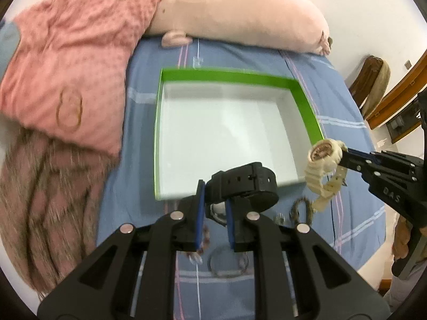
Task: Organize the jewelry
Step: 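Lower both watches into the green box and open both tools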
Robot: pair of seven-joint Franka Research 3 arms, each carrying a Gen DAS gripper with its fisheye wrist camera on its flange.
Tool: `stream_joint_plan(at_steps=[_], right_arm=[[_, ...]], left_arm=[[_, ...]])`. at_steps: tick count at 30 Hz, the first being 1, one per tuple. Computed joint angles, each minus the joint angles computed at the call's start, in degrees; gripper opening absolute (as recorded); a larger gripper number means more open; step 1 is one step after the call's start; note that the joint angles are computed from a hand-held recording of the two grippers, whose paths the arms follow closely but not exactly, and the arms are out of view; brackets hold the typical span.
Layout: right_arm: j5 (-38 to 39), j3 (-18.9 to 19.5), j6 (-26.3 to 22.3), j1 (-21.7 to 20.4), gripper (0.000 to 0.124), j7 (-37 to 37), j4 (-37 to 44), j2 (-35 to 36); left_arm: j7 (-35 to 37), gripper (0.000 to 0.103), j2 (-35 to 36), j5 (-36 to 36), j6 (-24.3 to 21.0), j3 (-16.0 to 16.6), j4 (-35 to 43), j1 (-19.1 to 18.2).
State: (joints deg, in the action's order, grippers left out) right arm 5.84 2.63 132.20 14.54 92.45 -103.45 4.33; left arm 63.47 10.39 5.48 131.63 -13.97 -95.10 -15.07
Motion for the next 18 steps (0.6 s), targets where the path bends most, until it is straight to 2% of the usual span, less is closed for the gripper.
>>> stream_joint_plan(at_steps=[3,9,12,18], right_arm=[[0.0,-0.6,-0.6,-0.5,0.006,0.4,5.1,4.7],[-0.3,-1.6,-5.1,-0.2,0.006,2.3,14.8,14.8],[0.1,-1.8,-7.7,0.0,0.006,2.7,17.7,18.5],[1.7,-1.8,-9.6,-0.3,0.007,2.6,19.9,21.5]], left_arm=[[0.1,0.014,5.2,1.3,-2.4,0.4,6.7,-0.2],[1.5,0.014,15.4,2.0,-8.1,0.9,17.5,-0.8],[1.8,0.014,18.8,0.6,-10.8,0.7,20.6,-0.8],[1.9,0.014,22.2,0.0,-13.6,0.8,24.0,-1.4]])
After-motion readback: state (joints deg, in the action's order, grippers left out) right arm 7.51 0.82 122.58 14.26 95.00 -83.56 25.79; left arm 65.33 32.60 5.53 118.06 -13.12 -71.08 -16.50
